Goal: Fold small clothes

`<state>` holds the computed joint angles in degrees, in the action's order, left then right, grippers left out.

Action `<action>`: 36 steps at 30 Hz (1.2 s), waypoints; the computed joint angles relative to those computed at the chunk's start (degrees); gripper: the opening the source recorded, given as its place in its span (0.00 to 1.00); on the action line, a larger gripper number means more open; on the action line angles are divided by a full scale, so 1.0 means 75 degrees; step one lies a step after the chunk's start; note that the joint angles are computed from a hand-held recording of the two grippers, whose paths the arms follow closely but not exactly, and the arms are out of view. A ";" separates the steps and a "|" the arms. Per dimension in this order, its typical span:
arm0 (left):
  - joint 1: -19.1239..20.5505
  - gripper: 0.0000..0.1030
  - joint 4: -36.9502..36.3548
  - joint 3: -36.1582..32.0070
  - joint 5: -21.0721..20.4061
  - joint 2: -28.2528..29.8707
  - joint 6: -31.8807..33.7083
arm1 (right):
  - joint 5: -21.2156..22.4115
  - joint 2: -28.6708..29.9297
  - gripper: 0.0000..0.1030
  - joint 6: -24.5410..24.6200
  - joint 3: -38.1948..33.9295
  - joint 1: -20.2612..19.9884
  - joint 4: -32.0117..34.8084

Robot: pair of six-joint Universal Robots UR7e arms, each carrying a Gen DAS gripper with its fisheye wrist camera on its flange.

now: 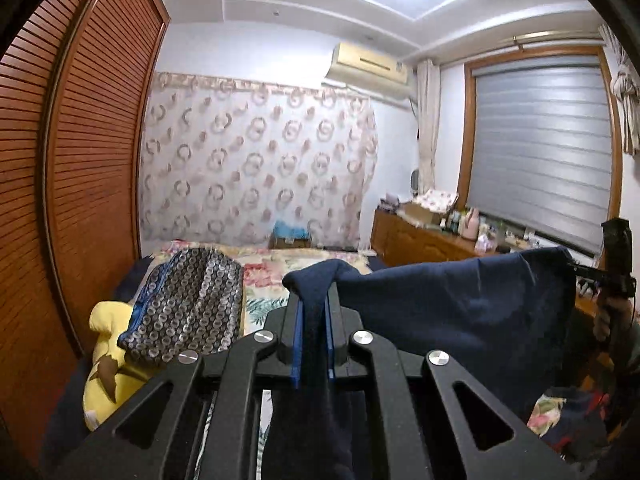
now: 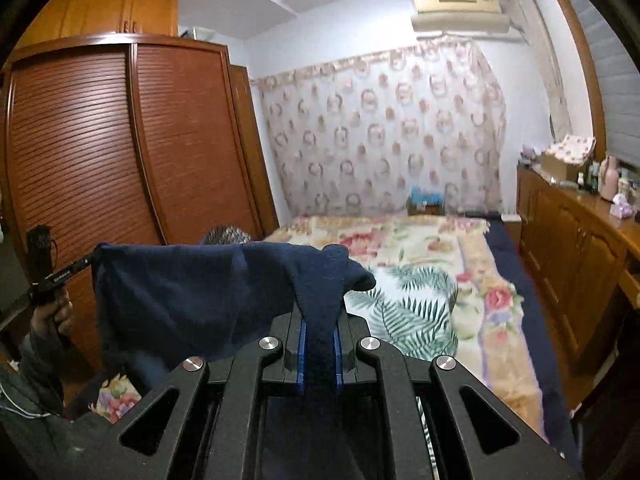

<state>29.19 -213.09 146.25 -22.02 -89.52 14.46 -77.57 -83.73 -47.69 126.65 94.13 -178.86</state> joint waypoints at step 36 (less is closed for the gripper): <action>0.4333 0.19 0.3225 -0.5238 -0.2643 0.2864 0.0962 | -0.2775 0.5016 0.21 -0.0355 -0.4167 0.0594 -0.1624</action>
<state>61.69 -188.91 106.96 -41.85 -68.04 21.68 -98.39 -46.10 -50.35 95.40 98.58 -191.04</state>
